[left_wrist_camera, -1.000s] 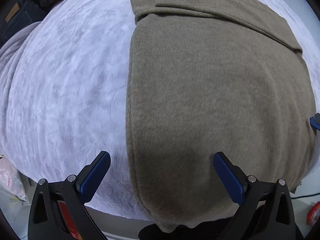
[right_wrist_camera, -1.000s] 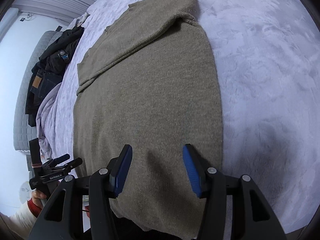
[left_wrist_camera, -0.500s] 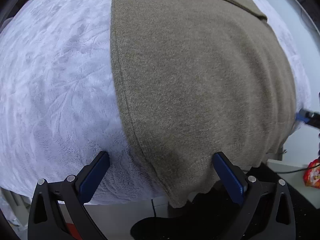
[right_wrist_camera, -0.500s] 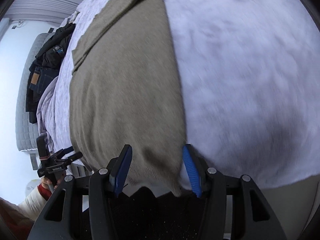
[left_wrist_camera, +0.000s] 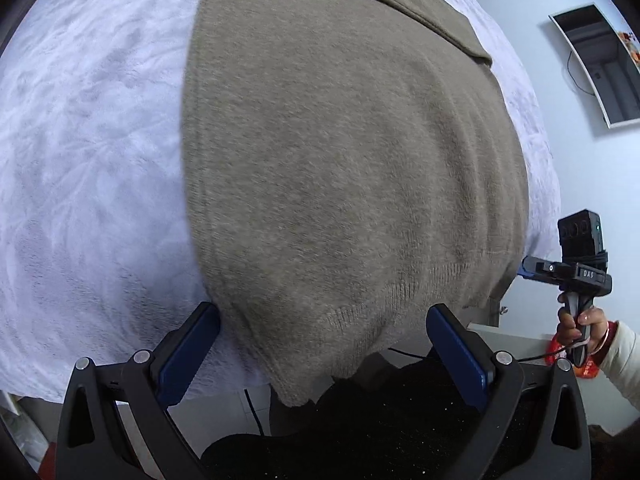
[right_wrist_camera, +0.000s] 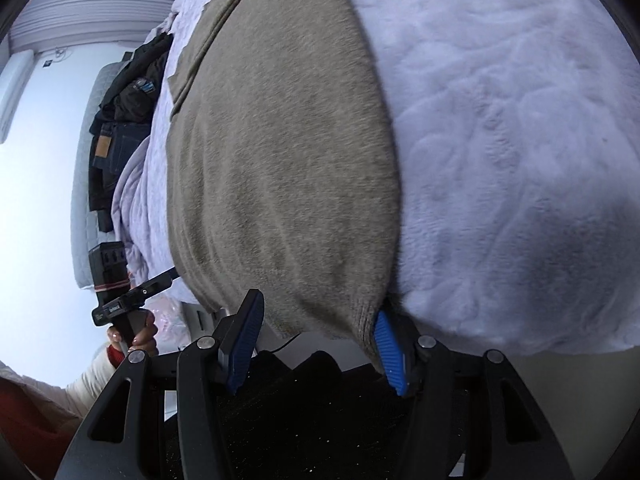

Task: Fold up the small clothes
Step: 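Grasp the sweater hem with the left tool while the right tool grasps the hem too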

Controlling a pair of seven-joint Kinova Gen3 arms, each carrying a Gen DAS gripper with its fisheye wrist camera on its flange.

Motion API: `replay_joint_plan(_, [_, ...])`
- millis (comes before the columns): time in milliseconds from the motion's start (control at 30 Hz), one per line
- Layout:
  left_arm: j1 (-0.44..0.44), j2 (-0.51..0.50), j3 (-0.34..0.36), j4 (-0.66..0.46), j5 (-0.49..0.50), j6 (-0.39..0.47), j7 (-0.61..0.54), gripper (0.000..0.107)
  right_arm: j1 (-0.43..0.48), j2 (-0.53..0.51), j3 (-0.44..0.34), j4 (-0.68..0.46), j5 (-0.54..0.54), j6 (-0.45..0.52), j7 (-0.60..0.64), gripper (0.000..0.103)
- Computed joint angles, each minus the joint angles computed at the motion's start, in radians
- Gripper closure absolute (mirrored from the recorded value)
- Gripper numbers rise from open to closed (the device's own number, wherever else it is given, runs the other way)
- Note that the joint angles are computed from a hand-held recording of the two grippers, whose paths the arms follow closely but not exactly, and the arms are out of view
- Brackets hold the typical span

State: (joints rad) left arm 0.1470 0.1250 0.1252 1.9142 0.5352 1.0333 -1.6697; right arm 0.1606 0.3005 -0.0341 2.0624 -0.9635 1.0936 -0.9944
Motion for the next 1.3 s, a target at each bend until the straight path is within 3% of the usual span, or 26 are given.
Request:
replay_joint_plan(167, [0.03,0.069,0.025,-0.048,0.021,-0.018,0.016,0.004,0.003,0.029,-0.023,-0.004,-0.045,0.001,0.038,0.044])
replay_joint_plan(300, [0.067,0.079,0.05,-0.08,0.011,-0.047,0.079,0.008,0.06,0.063,-0.111,0.005,-0.084,-0.039,0.051,0.044])
replay_joint_plan(333, [0.09,0.073,0.049,-0.085,-0.02,-0.061,0.119,0.016,0.058,0.068,-0.112,0.007,-0.096,-0.04,0.052,0.044])
replay_joint_plan(400, [0.143,0.086,0.019,-0.115,-0.095,-0.044,0.19,0.05,0.022,0.075,-0.069,0.005,-0.116,-0.018,0.04,0.044])
replay_joint_plan(433, [0.154,0.087,0.009,-0.121,-0.113,-0.039,0.211,0.057,0.013,0.081,-0.052,0.004,-0.129,-0.003,0.026,0.047])
replay_joint_plan(500, [0.122,0.09,0.022,-0.12,-0.1,-0.028,0.204,0.085,0.016,0.096,-0.037,0.01,-0.168,0.022,0.037,0.073])
replay_joint_plan(533, [0.08,0.089,0.039,-0.115,-0.069,-0.021,0.182,0.088,0.016,0.103,-0.036,0.007,-0.178,0.034,0.038,0.088])
replay_joint_plan(600, [0.053,0.082,0.036,-0.111,-0.031,-0.009,0.153,0.094,0.022,0.111,-0.04,0.005,-0.209,0.054,0.063,0.088])
replay_joint_plan(800, [-0.017,0.03,0.009,-0.113,0.096,0.012,0.111,0.094,0.047,0.142,-0.061,0.002,-0.4,0.155,0.175,0.088])
replay_joint_plan(967, [-0.052,0.012,-0.014,-0.172,0.141,-0.015,0.11,0.094,0.038,0.181,-0.072,-0.03,-0.572,0.213,0.239,0.088])
replay_joint_plan(1100, [-0.069,0.044,-0.013,-0.277,0.14,-0.056,0.083,0.094,0.082,0.235,-0.173,-0.132,-0.651,0.195,0.258,0.088])
replay_joint_plan(1200, [-0.064,0.114,-0.008,-0.384,0.111,-0.112,0.104,0.094,0.041,0.285,-0.139,-0.266,-0.678,0.218,0.233,0.088])
replay_joint_plan(1300, [-0.058,0.19,-0.001,-0.491,0.047,-0.162,0.144,0.094,-0.027,0.336,-0.046,-0.405,-0.715,0.247,0.193,0.088])
